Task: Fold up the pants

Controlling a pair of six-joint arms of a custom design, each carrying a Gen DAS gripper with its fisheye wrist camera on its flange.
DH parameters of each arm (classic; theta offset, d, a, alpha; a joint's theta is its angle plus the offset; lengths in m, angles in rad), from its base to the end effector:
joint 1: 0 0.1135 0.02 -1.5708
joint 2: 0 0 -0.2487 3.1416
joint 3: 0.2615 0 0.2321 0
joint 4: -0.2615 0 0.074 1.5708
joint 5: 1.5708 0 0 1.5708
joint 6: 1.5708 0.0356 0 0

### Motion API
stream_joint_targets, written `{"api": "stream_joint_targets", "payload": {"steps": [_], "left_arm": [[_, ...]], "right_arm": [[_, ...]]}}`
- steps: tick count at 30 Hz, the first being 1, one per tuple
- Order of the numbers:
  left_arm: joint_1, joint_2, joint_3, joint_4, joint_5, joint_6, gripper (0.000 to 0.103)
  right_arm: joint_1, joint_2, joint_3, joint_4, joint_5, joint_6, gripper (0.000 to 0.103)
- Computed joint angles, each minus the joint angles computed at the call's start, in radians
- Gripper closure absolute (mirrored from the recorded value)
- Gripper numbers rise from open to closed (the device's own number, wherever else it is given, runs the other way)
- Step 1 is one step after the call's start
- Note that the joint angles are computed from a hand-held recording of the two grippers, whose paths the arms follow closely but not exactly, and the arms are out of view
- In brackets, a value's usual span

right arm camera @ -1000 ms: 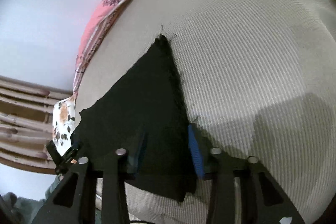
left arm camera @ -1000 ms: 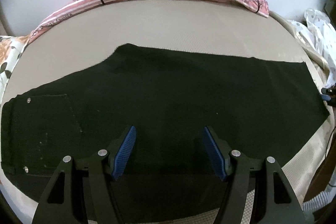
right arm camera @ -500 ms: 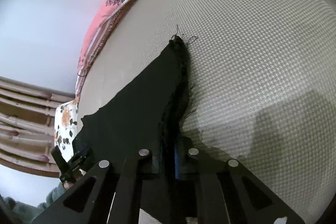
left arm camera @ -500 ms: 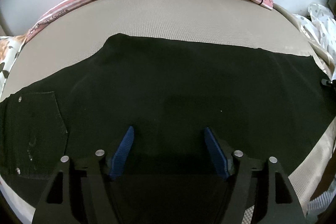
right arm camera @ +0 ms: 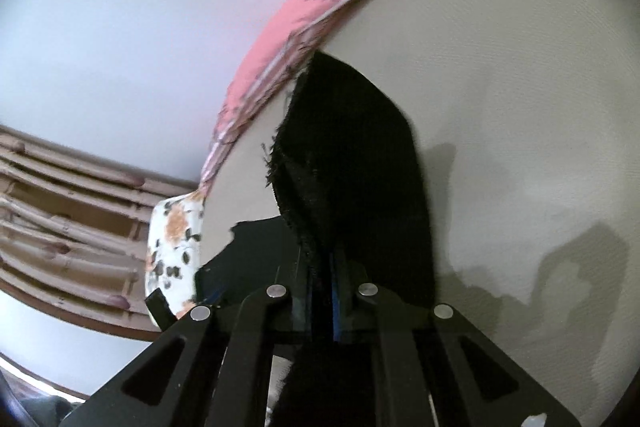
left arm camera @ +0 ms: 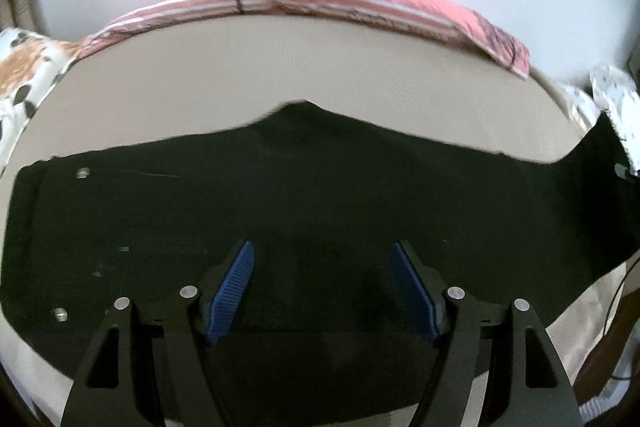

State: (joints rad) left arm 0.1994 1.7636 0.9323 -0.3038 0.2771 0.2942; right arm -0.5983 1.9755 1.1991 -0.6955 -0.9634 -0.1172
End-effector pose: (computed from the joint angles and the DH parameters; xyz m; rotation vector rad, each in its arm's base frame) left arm 0.3046 0.0516 0.1343 0.2070 2.6390 -0.2147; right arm 0.2885 -0.1613 0.1340 0.5264 2.4143 1.1668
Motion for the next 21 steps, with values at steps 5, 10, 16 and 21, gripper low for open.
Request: {"api": "stream_joint_targets", "payload": {"steps": [5,10,16,21], "left_arm": [[0.120,-0.006,0.036,-0.035,0.038,0.058,0.032],[0.216,0.008,0.102,-0.092,0.069,0.146,0.032],[0.301,0.008,0.170,-0.160,0.128,0.222,0.032],[0.363,0.011,0.205,-0.209,0.183,0.261,0.032]], "right_arm": [[0.220,-0.067,-0.056,0.178,0.044,0.207,0.096],[0.408,-0.054,-0.075,0.362,0.082,0.411,0.096],[0.626,0.037,-0.018,0.481,0.153,0.555,0.096],[0.783,0.157,0.131,0.416,0.228,0.548,0.096]]}}
